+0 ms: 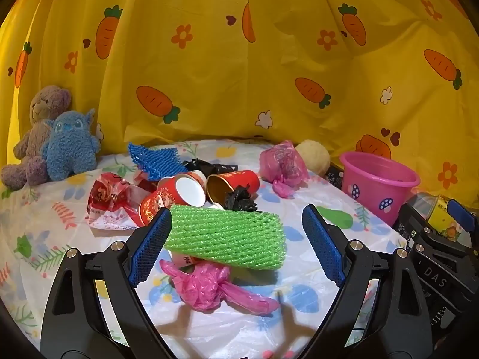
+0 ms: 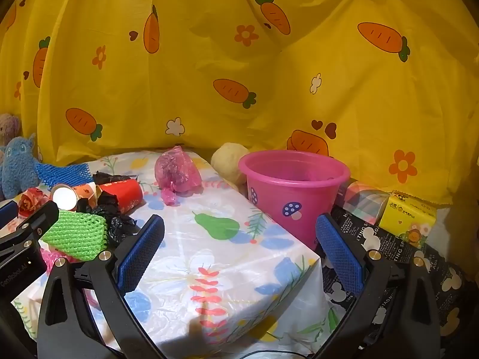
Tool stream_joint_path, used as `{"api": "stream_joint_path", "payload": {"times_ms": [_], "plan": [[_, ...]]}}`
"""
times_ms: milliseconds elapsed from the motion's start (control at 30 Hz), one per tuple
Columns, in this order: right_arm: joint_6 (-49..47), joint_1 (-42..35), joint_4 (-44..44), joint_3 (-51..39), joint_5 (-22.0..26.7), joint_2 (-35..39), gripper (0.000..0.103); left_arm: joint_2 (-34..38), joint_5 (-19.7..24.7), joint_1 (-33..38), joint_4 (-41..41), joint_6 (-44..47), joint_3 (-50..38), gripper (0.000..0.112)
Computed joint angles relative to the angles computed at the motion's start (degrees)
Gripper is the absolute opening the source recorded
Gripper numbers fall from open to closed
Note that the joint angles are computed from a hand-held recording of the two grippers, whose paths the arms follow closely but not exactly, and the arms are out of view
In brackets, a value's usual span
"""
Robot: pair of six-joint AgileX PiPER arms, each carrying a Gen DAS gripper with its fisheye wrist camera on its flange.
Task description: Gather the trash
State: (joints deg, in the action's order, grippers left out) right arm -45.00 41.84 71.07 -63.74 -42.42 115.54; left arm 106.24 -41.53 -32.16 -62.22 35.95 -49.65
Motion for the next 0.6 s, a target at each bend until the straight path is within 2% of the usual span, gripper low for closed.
{"api": "stream_joint_path", "payload": {"times_ms": [600], "plan": [[0.7,-0.3,-0.4,-0.4,0.6,0.3,0.098,0.2,0.9,0.7,0.9,-1.0,-0.1,0.088]]}}
